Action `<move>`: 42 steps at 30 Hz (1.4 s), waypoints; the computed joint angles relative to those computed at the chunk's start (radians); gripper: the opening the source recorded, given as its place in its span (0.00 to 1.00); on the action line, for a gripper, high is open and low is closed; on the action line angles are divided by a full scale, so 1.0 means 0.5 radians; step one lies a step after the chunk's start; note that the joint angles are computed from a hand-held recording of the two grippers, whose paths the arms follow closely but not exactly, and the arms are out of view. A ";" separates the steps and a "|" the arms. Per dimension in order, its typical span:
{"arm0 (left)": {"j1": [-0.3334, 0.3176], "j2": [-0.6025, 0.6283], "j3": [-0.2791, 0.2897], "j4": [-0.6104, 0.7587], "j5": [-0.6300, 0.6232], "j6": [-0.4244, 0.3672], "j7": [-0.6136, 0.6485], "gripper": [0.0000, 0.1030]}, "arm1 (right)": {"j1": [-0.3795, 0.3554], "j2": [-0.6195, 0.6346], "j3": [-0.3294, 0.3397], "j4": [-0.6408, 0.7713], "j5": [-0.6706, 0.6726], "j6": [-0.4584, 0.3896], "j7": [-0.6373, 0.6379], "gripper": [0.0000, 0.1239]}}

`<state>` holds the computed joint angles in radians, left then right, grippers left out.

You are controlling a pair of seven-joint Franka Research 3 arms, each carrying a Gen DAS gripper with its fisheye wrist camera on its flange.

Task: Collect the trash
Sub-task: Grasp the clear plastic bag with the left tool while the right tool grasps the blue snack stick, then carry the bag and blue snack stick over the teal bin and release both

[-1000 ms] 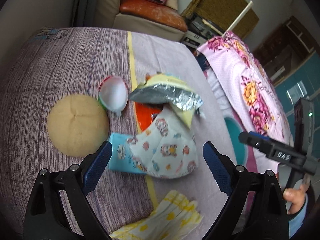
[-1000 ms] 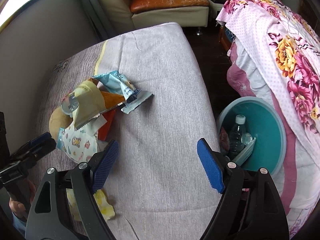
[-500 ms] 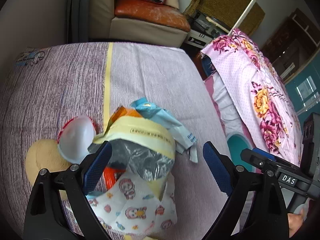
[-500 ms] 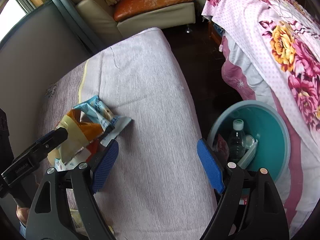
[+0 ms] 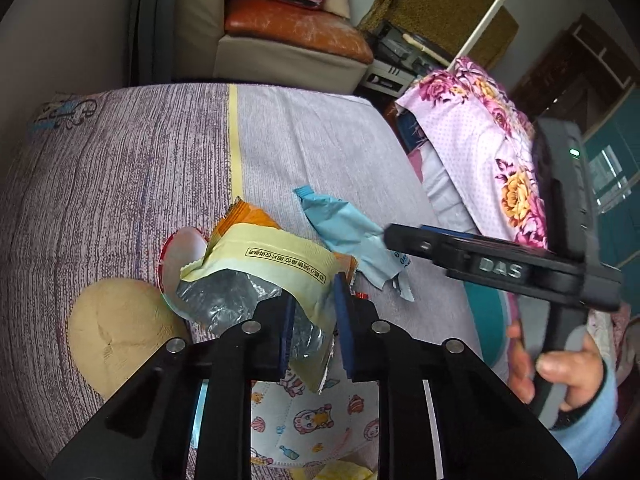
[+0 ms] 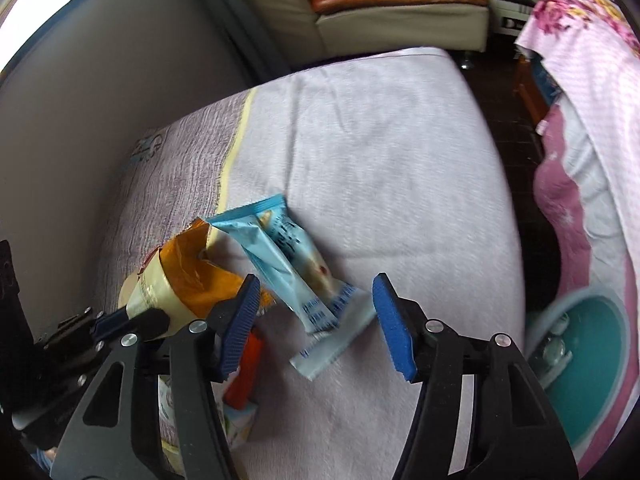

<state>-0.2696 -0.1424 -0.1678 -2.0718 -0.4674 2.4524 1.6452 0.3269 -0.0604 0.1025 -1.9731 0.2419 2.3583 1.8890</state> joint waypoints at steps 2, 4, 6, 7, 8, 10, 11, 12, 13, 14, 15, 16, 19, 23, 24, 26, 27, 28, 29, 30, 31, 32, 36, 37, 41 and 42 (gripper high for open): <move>-0.003 0.001 0.018 -0.005 -0.075 -0.008 0.052 0.20 | 0.006 0.088 0.001 0.075 0.014 -0.020 -0.029 0.45; -0.001 0.001 0.027 -0.016 -0.125 -0.007 0.101 0.20 | 0.012 0.148 0.000 0.117 0.014 -0.037 -0.043 0.36; -0.002 -0.004 0.029 -0.034 -0.175 0.007 0.148 0.20 | 0.015 0.176 -0.003 0.123 0.060 -0.051 -0.068 0.18; -0.003 -0.005 0.026 -0.036 -0.183 0.010 0.156 0.20 | 0.019 0.154 -0.003 0.084 0.058 -0.017 -0.063 0.13; -0.004 -0.005 0.020 -0.036 -0.180 0.012 0.157 0.20 | 0.023 0.139 -0.002 0.061 0.029 0.008 -0.045 0.12; -0.006 -0.013 0.001 -0.041 -0.136 0.038 0.125 0.15 | 0.028 0.079 0.001 -0.006 -0.041 0.043 0.017 0.10; -0.013 -0.015 -0.006 -0.039 -0.127 0.051 0.117 0.11 | 0.026 0.029 0.001 -0.054 -0.061 0.061 0.053 0.10; -0.021 -0.021 -0.005 -0.037 -0.141 0.055 0.123 0.08 | 0.021 -0.018 0.003 -0.094 -0.090 0.071 0.096 0.10; -0.029 -0.029 -0.006 -0.039 -0.146 0.061 0.124 0.07 | 0.014 -0.069 0.007 -0.138 -0.125 0.081 0.145 0.10; -0.037 -0.041 -0.008 -0.044 -0.146 0.067 0.127 0.05 | 0.006 -0.105 0.011 -0.167 -0.146 0.088 0.178 0.10; -0.045 -0.055 -0.010 -0.050 -0.141 0.073 0.128 0.04 | -0.001 -0.148 0.015 -0.204 -0.158 0.098 0.202 0.10; -0.054 -0.064 -0.012 -0.052 -0.133 0.077 0.127 0.03 | -0.010 -0.217 0.018 -0.262 -0.166 0.115 0.233 0.10; -0.088 -0.099 -0.016 -0.060 -0.116 0.089 0.121 0.02 | -0.034 -0.354 0.025 -0.373 -0.155 0.145 0.263 0.10; -0.148 -0.162 -0.007 -0.073 -0.146 0.072 0.158 0.02 | -0.067 -0.583 0.037 -0.543 -0.120 0.184 0.300 0.10; -0.165 -0.176 -0.006 -0.077 -0.157 0.065 0.168 0.02 | -0.075 -0.636 0.042 -0.582 -0.109 0.194 0.310 0.10; -0.200 -0.198 -0.014 -0.080 -0.167 0.050 0.172 0.02 | -0.092 -0.736 0.048 -0.650 -0.091 0.206 0.318 0.10; -0.216 -0.212 -0.016 -0.090 -0.169 0.046 0.175 0.02 | -0.101 -0.776 0.052 -0.674 -0.083 0.207 0.325 0.10; -0.232 -0.219 -0.020 -0.092 -0.169 0.041 0.173 0.02 | -0.109 -0.823 0.053 -0.704 -0.073 0.207 0.329 0.10; -0.251 -0.227 -0.025 -0.096 -0.173 0.036 0.174 0.02 | -0.121 -0.883 0.052 -0.743 -0.064 0.206 0.339 0.10; -0.270 -0.232 -0.031 -0.099 -0.178 0.032 0.176 0.02 | -0.133 -0.923 0.054 -0.767 -0.060 0.202 0.345 0.10; -0.286 -0.232 -0.035 -0.097 -0.180 0.030 0.177 0.02 | -0.147 -0.969 0.060 -0.797 -0.058 0.199 0.358 0.10; -0.303 -0.231 -0.042 -0.091 -0.181 0.026 0.175 0.02 | -0.165 -1.028 0.060 -0.835 -0.057 0.195 0.371 0.10; -0.364 -0.197 -0.081 -0.053 -0.173 0.017 0.166 0.02 | -0.241 -1.230 0.060 -0.958 -0.064 0.159 0.414 0.10; -0.378 -0.186 -0.090 -0.042 -0.175 0.014 0.165 0.03 | -0.267 -1.301 0.056 -1.000 -0.070 0.141 0.426 0.10; -0.427 -0.098 -0.137 0.036 -0.185 -0.014 0.163 0.03 | -0.348 -1.503 0.043 -1.126 -0.083 0.076 0.450 0.10; -0.437 -0.069 -0.155 0.060 -0.182 -0.021 0.158 0.02 | -0.376 -1.571 0.037 -1.168 -0.088 0.053 0.459 0.10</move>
<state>-0.4880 -0.1771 -0.2453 -2.0418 -0.5583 2.4420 1.7243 0.1389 -0.8457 0.1208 -2.5568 0.1976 2.3847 2.1183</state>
